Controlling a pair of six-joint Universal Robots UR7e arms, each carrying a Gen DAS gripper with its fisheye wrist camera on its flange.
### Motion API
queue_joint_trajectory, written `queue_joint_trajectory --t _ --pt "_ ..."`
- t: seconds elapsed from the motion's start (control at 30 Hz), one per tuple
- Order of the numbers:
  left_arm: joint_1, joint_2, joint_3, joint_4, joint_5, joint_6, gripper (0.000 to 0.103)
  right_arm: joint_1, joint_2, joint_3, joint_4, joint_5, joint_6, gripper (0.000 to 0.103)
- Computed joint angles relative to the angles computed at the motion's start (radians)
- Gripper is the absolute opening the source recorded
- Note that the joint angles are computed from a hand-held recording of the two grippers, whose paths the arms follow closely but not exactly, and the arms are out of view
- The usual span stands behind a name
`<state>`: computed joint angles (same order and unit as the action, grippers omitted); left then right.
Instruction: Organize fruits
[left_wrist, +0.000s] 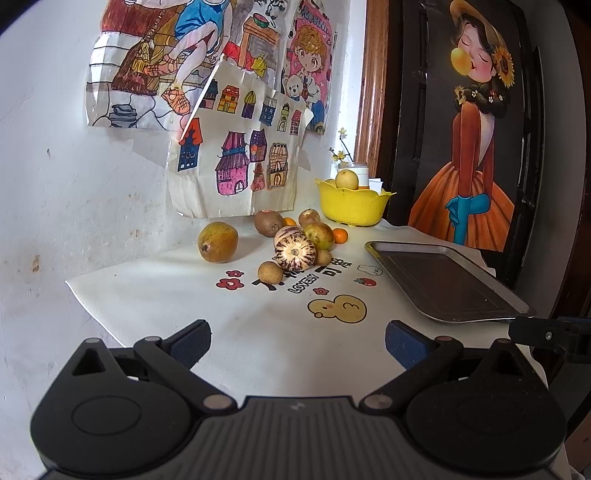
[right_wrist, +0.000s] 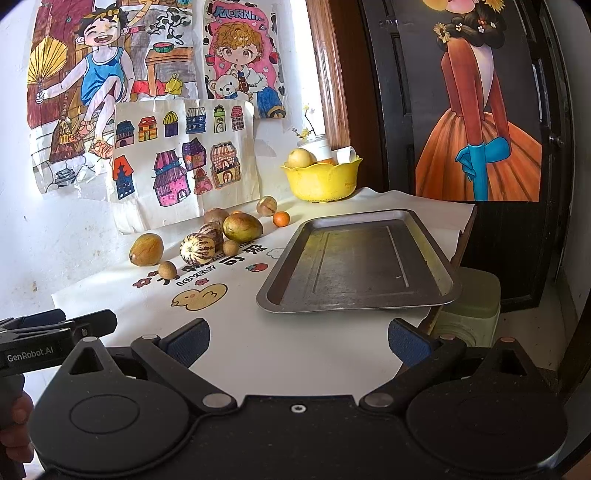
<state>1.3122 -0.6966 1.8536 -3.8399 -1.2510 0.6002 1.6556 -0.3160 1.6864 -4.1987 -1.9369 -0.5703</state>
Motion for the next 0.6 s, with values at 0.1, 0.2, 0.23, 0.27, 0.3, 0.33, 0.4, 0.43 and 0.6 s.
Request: queue_joint_trajectory --t 0.1,0.2,0.23,0.27,0.3,0.33,0.4,0.43,0.6 --pt "0.000 0.000 0.001 0.000 0.000 -0.001 0.103 -0.002 -0.003 -0.001 0.004 0.001 -0.001 0.103" --pt "0.000 0.000 0.002 -0.002 0.003 -0.001 0.103 -0.007 -0.012 -0.003 0.016 0.006 -0.002 0.103" --pt "0.001 0.001 0.002 -0.002 0.006 0.000 0.103 0.004 -0.001 -0.002 0.007 -0.005 0.001 0.103" --pt "0.001 0.002 0.002 -0.004 0.009 0.001 0.103 0.006 -0.002 -0.002 0.010 -0.007 0.002 0.103" --pt "0.001 0.002 0.004 -0.005 0.012 0.003 0.103 0.009 -0.001 -0.002 0.012 -0.012 0.002 0.103" --pt "-0.001 0.002 0.005 -0.005 0.018 0.004 0.103 0.007 0.004 -0.010 0.017 -0.011 0.001 0.103" --pt "-0.002 0.002 0.008 -0.006 0.024 0.005 0.103 0.004 0.000 -0.002 0.013 -0.009 -0.001 0.103" --pt "-0.004 0.001 0.008 -0.004 0.029 0.003 0.103 0.003 0.000 -0.002 0.012 -0.008 -0.001 0.103" --pt "-0.009 -0.003 0.004 0.006 0.041 0.001 0.103 0.001 -0.001 -0.007 0.018 -0.006 -0.001 0.103"
